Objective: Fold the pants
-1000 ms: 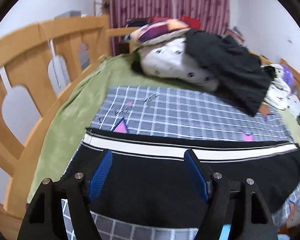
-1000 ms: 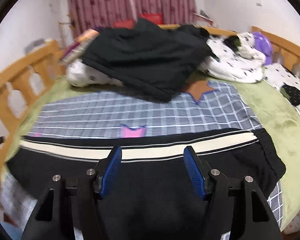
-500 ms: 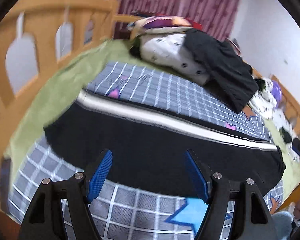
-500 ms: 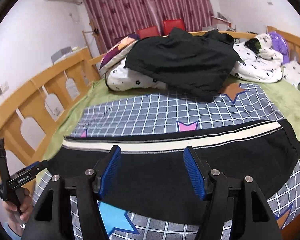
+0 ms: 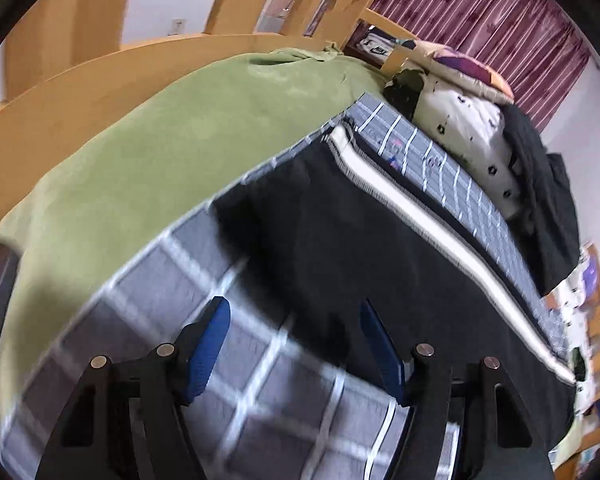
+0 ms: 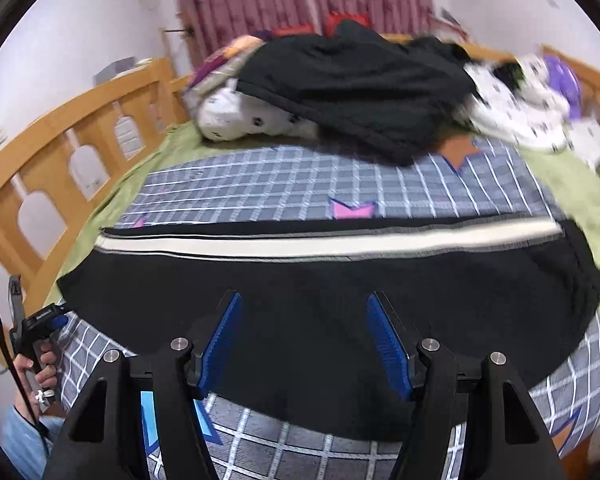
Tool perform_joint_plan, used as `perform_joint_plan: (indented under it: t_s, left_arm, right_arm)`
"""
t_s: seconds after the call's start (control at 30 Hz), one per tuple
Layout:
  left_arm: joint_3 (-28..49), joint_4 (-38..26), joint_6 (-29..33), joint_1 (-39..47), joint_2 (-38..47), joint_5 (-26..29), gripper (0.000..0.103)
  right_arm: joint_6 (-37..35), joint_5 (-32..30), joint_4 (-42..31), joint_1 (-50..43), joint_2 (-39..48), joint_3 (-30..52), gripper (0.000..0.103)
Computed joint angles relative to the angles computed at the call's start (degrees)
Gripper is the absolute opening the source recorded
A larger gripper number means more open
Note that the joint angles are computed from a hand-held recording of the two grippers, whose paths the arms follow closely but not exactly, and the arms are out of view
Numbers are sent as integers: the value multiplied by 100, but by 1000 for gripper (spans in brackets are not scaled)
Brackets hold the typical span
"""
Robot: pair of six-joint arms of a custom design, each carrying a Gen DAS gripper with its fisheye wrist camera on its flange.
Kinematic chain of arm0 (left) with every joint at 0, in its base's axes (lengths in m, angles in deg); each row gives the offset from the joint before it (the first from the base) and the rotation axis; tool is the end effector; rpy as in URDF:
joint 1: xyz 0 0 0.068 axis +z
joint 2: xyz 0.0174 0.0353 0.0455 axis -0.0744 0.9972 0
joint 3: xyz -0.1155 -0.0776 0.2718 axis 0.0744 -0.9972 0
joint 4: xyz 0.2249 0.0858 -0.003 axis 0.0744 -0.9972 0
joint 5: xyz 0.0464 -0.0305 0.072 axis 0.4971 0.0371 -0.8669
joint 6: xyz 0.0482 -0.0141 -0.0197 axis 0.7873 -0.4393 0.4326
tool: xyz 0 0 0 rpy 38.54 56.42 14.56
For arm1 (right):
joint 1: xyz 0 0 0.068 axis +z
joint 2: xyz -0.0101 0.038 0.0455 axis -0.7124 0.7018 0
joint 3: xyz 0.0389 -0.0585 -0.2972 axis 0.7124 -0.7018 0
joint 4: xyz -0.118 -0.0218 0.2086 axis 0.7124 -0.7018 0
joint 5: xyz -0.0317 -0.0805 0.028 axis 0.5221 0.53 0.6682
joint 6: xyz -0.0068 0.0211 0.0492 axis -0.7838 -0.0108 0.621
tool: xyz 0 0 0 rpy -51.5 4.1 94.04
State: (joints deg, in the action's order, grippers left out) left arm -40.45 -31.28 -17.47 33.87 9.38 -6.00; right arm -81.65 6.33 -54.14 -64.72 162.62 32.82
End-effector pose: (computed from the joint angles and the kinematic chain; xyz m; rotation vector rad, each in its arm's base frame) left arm 0.1332 0.0865 0.1400 -0.8271 2.2363 -0.2897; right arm 0.2255 -0.0618 0.2601 -0.1677 2.3601 0.2793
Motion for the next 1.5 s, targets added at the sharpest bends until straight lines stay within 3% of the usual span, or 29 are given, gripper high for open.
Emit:
perform_joint_plan:
  t_s: [0.2, 0.3, 0.4, 0.47, 0.53, 0.6, 0.7, 0.8, 0.87, 1.07, 1.23, 1.3, 1.37, 1.43, 1.5]
  left_arm:
    - [531, 858, -519, -64, 1313, -179, 57]
    - [781, 912, -778, -171, 1590, -328, 56]
    - [1010, 635, -857, -526, 1589, -1094, 35]
    - [1124, 312, -763, -741, 1397, -1399, 28]
    - [1147, -22, -815, -1290, 805, -2071, 22]
    - [1330, -505, -911, -2101, 285, -3072, 21]
    - [1990, -1447, -1138, -3972, -278, -4813, 20]
    - [2886, -2138, -1474, -5749, -83, -6035, 20]
    - [3548, -2524, -1747, -6739, 376, -6495, 20]
    - [5608, -3149, -2315, -8778, 2679, -6987, 19]
    - [7146, -3203, -2551, -9597, 4418, -5838, 19]
    - [8022, -3761, -2759, -9861, 5183, -5512, 19]
    - [8708, -4382, -2979, -10124, 5776, -5892, 19]
    - [8838, -4597, -3015, -10296, 5926, -6251, 20]
    - [8432, -4288, -2959, -10306, 5650, -6018, 29]
  right_arm:
    - [11, 95, 67, -254, 346, 124, 64]
    - [-85, 193, 129, -308, 394, 115, 64]
    - [-147, 146, 46, -390, 444, 179, 64]
    - [-173, -59, -143, -548, 485, 285, 64]
    - [-272, -234, -277, -708, 466, 350, 64]
    - [-385, -267, -210, -857, 281, 278, 64]
    - [-711, -282, 217, -1207, -160, -37, 64]
    - [-1211, -540, 262, -1776, -210, -89, 64]
    - [-1586, -759, 52, -2231, -15, 49, 64]
    - [-2344, -1138, -564, -3373, 723, 590, 64]
    - [-2837, -1619, -835, -4123, 1004, 840, 64]
    - [-2943, -1740, -785, -4325, 1060, 860, 64]
    - [-2993, -1775, -815, -4435, 1174, 941, 64]
    - [-3052, -1798, -971, -4498, 1318, 1079, 64]
    - [-3093, -1812, -1042, -4528, 1391, 1133, 64]
